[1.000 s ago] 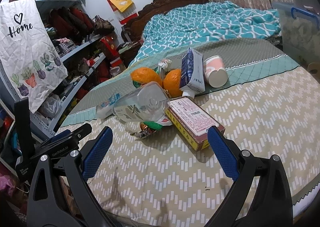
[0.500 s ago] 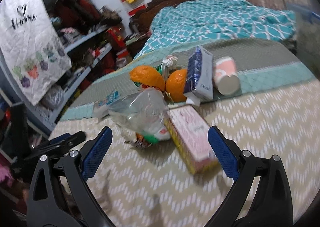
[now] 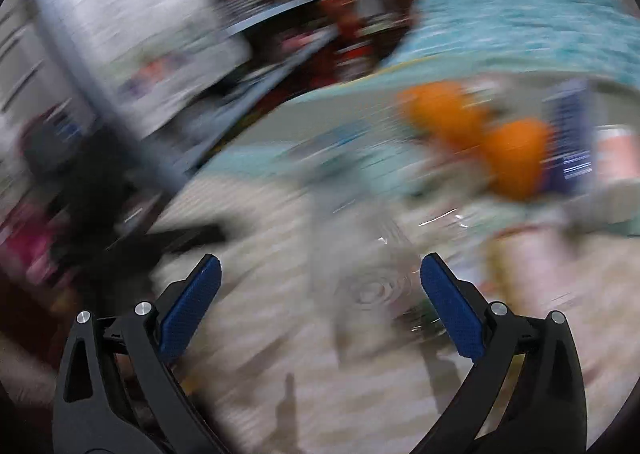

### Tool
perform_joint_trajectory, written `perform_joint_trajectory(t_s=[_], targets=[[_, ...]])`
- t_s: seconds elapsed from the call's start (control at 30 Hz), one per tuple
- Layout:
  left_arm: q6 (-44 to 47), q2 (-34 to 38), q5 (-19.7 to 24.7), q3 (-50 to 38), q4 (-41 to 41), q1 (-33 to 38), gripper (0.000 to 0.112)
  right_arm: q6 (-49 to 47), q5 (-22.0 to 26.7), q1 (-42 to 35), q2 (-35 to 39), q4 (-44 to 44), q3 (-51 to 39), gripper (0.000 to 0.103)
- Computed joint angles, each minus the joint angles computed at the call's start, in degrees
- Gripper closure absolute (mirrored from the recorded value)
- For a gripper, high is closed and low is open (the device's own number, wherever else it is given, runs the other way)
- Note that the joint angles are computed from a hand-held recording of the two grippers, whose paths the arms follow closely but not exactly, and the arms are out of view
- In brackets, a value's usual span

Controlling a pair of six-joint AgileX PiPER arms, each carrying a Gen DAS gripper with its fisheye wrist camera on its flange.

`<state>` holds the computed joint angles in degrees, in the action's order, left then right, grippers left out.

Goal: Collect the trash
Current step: 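Grasp the clear water bottle with the left tool while the right tool grasps the yellow spice box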

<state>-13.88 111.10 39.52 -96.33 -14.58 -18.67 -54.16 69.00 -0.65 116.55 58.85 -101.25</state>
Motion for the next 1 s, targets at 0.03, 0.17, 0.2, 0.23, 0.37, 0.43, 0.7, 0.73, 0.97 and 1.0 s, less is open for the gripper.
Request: perform_joint_trajectory(t_s=[0.03, 0.17, 0.2, 0.23, 0.37, 0.43, 0.7, 0.73, 0.97, 1.0], targets=[[0.7, 0.6, 0.7, -0.8, -0.7, 0.4, 0.02, -2.9, -0.9, 0.6, -2.1, 0.3, 3.6, 0.004], [-0.2, 2.6, 3.0, -3.9, 0.7, 0.9, 0.018, -8.6, -8.1, 1.7, -9.9, -2.0, 15.6, 0.004], [-1.2, 3.5, 4.0, -5.5, 1.6, 0.7, 0.018, -8.4, -8.6, 1.0, -10.5, -2.1, 16.4, 0.004], [-2.2, 4.9, 5.7, -7.7, 2.5, 0.4, 0.018, -8.4, -10.2, 0.3, -11.7, -2.0, 18.2, 0.004], [-3.8, 9.9, 10.8, -15.9, 4.5, -1.6, 0.018, -6.0, -17.7, -3.1, -13.8, -2.2, 21.2, 0.004], [-5.2, 11.9, 12.9, -19.5, 7.5, -3.3, 0.018, -2.1, -24.4, -4.0, -13.8, -5.8, 21.8, 0.004], [-14.2, 17.0, 21.3, -27.4, 26.7, -10.4, 0.018, 13.5, -22.2, -7.0, -1.0, -22.8, 4.6, 0.004], [-14.9, 16.4, 20.5, -25.6, 26.9, -10.3, 0.021, 16.6, -18.9, -6.8, 2.2, -25.9, -0.4, 0.004], [-14.3, 6.9, 11.5, -7.9, 22.6, -9.0, 0.054, 6.2, -11.9, -11.6, -0.3, -13.1, 4.0, 0.034], [-12.6, 3.7, 7.9, -3.1, 18.9, -8.1, 0.054, 2.7, -13.8, -12.5, -3.2, -10.3, 8.7, 0.035]])
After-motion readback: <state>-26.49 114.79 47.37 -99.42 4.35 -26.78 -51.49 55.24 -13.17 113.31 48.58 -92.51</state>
